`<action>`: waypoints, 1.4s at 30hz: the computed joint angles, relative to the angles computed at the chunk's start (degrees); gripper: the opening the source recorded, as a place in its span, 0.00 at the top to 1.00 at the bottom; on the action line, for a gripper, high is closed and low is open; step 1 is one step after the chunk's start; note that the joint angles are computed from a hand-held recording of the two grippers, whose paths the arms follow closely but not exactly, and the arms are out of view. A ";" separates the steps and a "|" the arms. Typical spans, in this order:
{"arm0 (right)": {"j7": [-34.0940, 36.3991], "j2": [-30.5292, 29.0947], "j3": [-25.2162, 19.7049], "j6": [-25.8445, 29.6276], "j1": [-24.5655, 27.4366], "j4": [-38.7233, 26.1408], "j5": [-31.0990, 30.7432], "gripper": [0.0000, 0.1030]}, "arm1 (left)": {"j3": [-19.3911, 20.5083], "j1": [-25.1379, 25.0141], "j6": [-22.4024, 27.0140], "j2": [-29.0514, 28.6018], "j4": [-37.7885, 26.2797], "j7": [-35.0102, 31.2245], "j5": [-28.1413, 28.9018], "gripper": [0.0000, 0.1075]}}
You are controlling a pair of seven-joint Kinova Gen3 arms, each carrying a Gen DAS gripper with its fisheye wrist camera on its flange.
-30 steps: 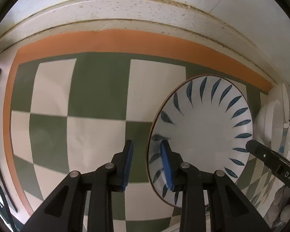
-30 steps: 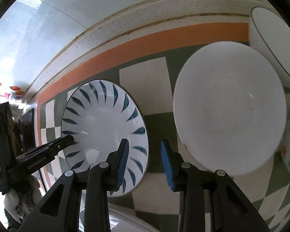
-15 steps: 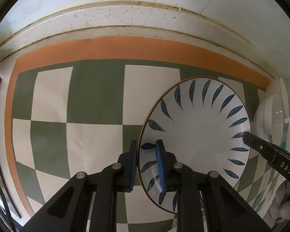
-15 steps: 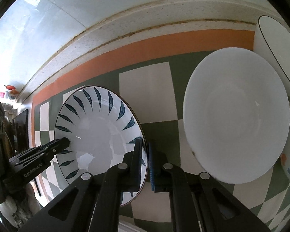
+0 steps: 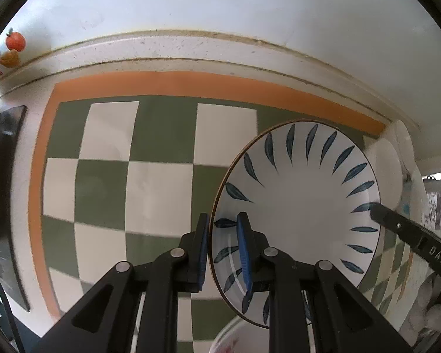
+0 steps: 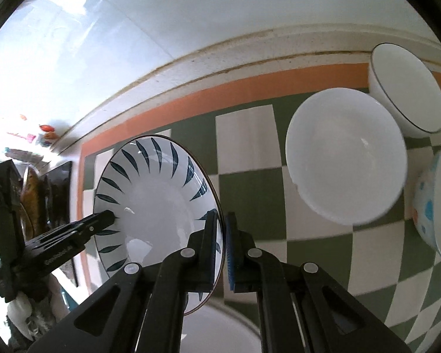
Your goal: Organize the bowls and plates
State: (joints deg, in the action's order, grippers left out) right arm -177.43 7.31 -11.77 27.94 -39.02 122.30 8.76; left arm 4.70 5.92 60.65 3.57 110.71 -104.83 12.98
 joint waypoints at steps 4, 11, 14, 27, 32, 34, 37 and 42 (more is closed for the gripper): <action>-4.28 -3.35 -1.52 3.50 -1.96 -0.25 1.87 0.93 | -0.14 0.29 1.55 -5.11 2.63 -0.84 0.33 0.85; -13.89 -8.77 -8.55 9.49 -4.38 0.44 3.50 0.93 | -1.83 0.10 6.24 -12.62 6.61 -2.27 2.08 0.85; -18.21 -9.23 -11.66 9.14 -5.63 1.23 4.07 0.93 | -2.79 -0.38 7.98 -15.28 8.37 -2.77 2.26 0.85; -36.30 -5.80 -15.40 2.62 -15.76 5.75 10.48 0.93 | -2.16 -0.56 7.70 -19.98 17.57 -1.86 -1.13 0.85; -38.61 -4.30 -13.68 0.26 -18.59 7.06 11.37 0.93 | -0.74 0.32 6.08 -19.81 19.57 -0.11 -1.76 0.85; -37.99 -3.88 -12.97 -0.67 -19.08 7.53 10.75 0.93 | -0.17 0.79 5.18 -19.42 20.30 0.60 -2.06 0.85; -37.10 -3.43 -12.14 -1.34 -19.68 7.85 10.09 0.93 | 0.02 1.28 4.41 -18.80 20.95 1.32 -2.21 0.85; -36.90 -2.69 -10.86 -2.35 -20.52 8.37 10.36 0.93 | 1.07 2.37 2.72 -17.79 21.46 3.11 -2.37 0.85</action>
State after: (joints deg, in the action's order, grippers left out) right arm -214.33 4.63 -22.63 25.59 -59.54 130.67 19.12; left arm 5.77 8.30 63.37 -14.22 132.17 -101.72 10.61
